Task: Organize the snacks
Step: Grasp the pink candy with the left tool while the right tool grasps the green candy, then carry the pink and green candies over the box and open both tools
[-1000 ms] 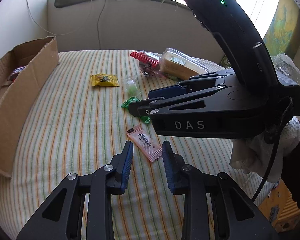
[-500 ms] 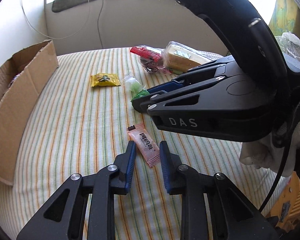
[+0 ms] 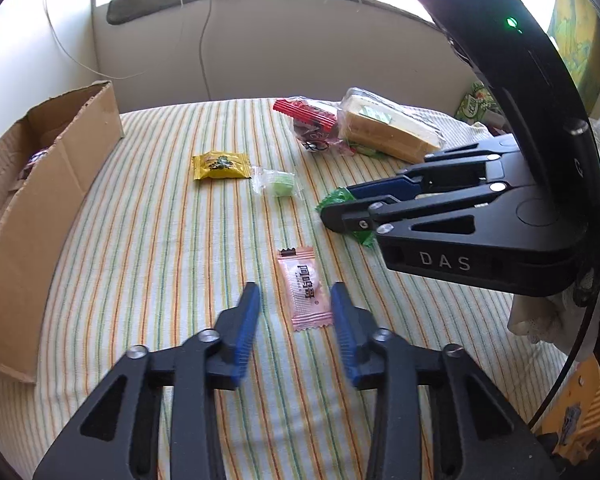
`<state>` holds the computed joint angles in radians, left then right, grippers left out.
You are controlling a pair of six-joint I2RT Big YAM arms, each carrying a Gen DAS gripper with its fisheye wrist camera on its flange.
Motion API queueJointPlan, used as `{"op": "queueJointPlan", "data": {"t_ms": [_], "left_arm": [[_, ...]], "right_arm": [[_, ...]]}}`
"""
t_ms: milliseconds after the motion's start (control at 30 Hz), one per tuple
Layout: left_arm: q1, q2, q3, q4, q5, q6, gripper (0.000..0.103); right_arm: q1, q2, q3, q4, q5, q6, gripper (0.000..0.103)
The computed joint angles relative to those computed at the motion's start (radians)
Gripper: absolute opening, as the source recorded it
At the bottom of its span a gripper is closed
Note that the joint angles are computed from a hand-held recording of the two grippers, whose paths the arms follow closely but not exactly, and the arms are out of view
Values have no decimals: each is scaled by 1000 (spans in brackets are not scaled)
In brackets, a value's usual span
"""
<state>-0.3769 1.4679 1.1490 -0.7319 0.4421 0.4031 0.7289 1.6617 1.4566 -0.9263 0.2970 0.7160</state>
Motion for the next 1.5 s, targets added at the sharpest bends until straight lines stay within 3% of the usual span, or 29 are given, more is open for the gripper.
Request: {"op": "queueJointPlan", "data": {"t_ms": [100, 267, 500, 767, 1200, 1500], "left_arm": [[-22, 11, 8, 7, -32, 1, 41], [-52, 1, -23, 85, -101, 39, 19], [-7, 7, 1, 43, -37, 19, 17], [53, -16, 17, 54, 9, -20, 17], [174, -16, 76, 102, 51, -58, 17], [261, 43, 147, 122, 47, -79, 17]], "right_arm": [[0, -16, -19, -7, 14, 21, 21], [1, -40, -51, 0, 22, 47, 21], [7, -57, -71, 9, 38, 77, 21], [24, -72, -55, 5, 64, 88, 21], [36, 6, 137, -25, 100, 19, 21], [28, 146, 364, -56, 90, -53, 21]]}}
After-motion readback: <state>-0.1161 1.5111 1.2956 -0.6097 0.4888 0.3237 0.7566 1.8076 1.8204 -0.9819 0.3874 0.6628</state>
